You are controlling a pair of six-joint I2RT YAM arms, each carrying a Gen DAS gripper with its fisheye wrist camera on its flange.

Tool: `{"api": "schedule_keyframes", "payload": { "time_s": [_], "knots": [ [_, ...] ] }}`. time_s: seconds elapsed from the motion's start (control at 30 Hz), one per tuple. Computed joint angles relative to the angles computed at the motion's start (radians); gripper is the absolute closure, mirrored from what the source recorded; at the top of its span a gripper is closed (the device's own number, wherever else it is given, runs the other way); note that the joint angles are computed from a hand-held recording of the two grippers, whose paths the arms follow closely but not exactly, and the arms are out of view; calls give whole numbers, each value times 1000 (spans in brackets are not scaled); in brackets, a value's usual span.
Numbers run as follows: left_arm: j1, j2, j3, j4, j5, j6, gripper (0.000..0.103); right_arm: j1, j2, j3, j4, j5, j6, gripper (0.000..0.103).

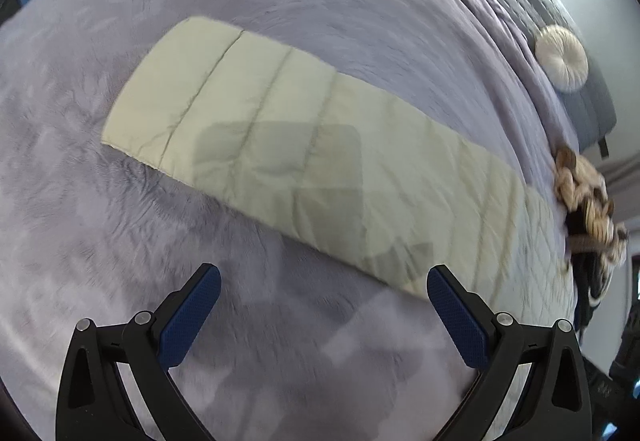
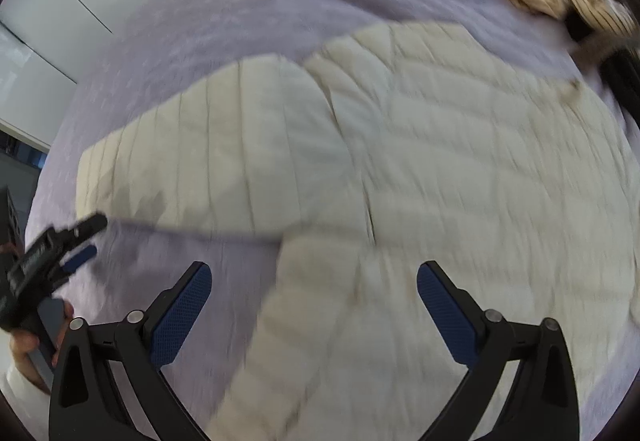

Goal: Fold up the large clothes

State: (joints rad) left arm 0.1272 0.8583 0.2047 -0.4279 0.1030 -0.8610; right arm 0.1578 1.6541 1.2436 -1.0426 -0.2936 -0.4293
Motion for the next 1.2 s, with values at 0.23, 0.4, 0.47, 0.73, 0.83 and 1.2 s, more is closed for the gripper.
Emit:
{"api": "schedule_keyframes", "payload": {
  "time_s": [0.23,0.4,0.47,0.73,0.83,1.2],
  "knots": [
    [130,229,-55,325,36,53,0,80,227,73,145,-83,117,82],
    [97,435,-14,495,-80,39,0,116,290,41,243,-57,140,83],
    [90,465,5,509,-121,25,6,117,306,41,260,-69,164,83],
    [113,456,83,494,-32,104,95,98,342,58,269,-124,188,83],
    [60,341,139,411,-26,122,95,74,353,48,279,-144,177,83],
    [-467,439,541,258,-168,104,95,-91,355,219,1,-224,101,83]
  ]
}}
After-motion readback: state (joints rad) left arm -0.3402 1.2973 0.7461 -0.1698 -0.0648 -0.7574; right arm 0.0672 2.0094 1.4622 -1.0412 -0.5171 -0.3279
